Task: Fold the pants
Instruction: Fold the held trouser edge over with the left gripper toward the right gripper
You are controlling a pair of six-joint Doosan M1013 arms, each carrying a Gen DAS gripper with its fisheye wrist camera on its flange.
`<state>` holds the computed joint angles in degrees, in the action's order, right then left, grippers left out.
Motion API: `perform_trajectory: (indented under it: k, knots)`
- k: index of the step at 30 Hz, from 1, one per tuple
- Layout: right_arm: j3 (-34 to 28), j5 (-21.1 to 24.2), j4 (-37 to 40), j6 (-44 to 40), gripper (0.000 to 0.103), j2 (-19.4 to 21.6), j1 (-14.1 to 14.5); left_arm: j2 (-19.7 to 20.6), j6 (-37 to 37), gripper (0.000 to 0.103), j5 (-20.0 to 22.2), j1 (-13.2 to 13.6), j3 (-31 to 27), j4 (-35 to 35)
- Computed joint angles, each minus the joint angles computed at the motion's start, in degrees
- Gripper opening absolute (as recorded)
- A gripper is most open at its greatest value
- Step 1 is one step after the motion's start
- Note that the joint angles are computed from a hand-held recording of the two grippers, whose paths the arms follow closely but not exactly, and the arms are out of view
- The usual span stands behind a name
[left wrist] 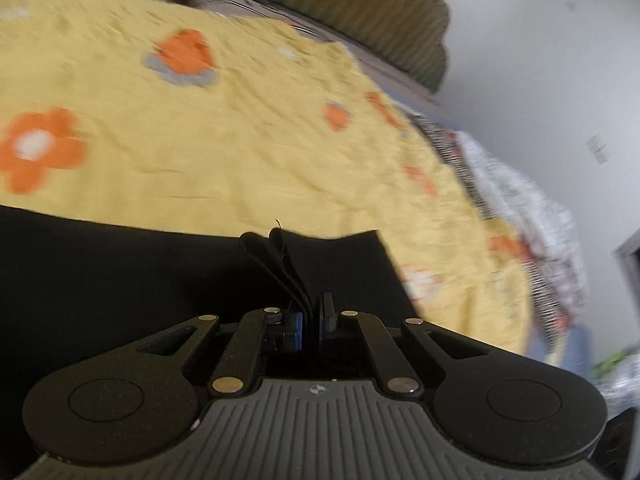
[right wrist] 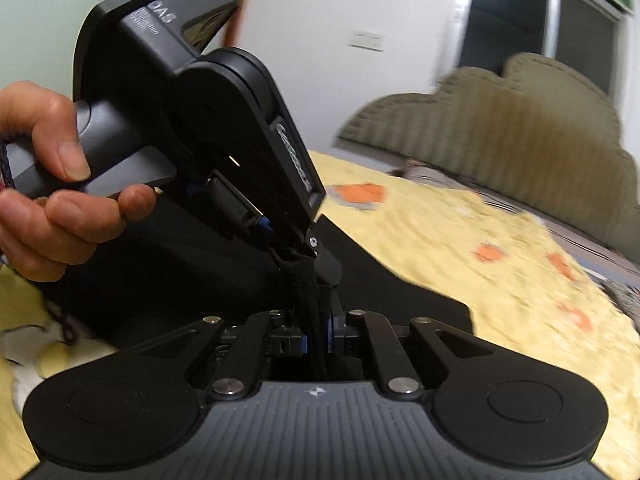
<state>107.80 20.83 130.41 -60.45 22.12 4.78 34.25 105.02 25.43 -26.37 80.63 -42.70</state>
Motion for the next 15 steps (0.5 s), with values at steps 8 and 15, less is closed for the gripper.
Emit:
perform_trajectory:
  k: [8, 15]
  knots:
    - [-2.3, -0.4, -14.6, 11.1, 0.008, 1.6, 2.7, -1.6, -13.8, 0.006, -3.4, 0.1, 2.6, 18.4]
    - [-3.6, 2.0, -21.2, 18.2, 0.008, 2.5, 2.2, -2.7, -24.0, 0.006, -5.6, -0.4, 4.4, 31.5]
